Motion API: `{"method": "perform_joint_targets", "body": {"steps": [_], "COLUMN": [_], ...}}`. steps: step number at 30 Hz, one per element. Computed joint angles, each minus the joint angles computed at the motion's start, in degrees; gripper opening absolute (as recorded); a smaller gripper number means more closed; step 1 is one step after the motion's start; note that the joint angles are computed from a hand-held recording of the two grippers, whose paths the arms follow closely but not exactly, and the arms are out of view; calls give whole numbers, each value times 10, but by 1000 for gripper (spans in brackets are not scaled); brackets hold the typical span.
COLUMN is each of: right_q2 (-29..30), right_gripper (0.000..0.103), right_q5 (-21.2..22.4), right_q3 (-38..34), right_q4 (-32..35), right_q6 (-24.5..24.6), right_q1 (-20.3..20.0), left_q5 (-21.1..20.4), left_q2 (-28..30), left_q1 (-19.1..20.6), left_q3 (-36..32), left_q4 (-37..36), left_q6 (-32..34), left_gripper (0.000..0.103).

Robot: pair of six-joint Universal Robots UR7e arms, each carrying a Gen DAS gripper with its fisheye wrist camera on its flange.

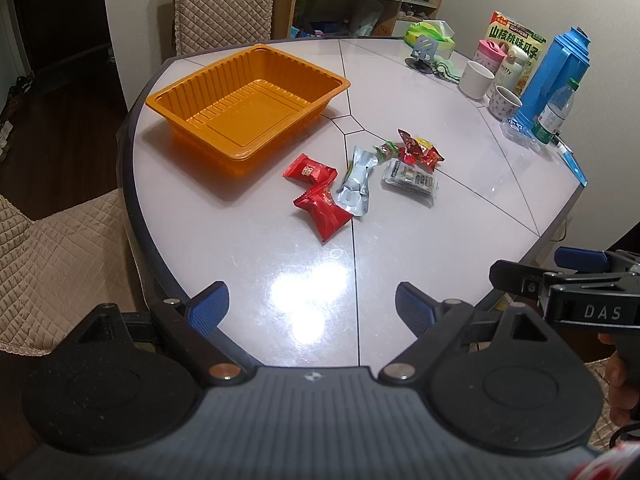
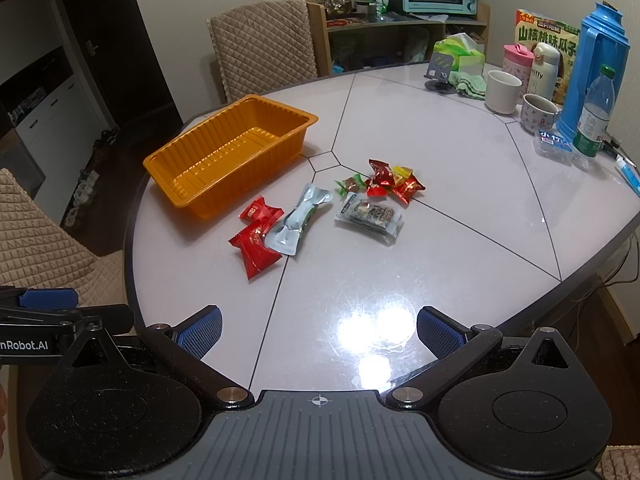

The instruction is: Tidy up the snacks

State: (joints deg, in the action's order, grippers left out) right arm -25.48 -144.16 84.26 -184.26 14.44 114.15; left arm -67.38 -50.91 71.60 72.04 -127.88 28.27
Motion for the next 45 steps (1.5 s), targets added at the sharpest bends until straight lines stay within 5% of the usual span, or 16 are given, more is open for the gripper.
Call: {"method": "perform_joint_targets", "body": {"steps": [45], "right_q2": [4], "right_gripper": [103], "right_q5": [2], "right_q3": [-7], "right_q4": [-4], "right_q6": [-10], "right_q1": [-2], "left_q5": [-2], "left_q2": [4], "left_q1": [-2], "left_q3": [-12], "left_q4": [10], "left_q6": [-5], "left_gripper": [89]}}
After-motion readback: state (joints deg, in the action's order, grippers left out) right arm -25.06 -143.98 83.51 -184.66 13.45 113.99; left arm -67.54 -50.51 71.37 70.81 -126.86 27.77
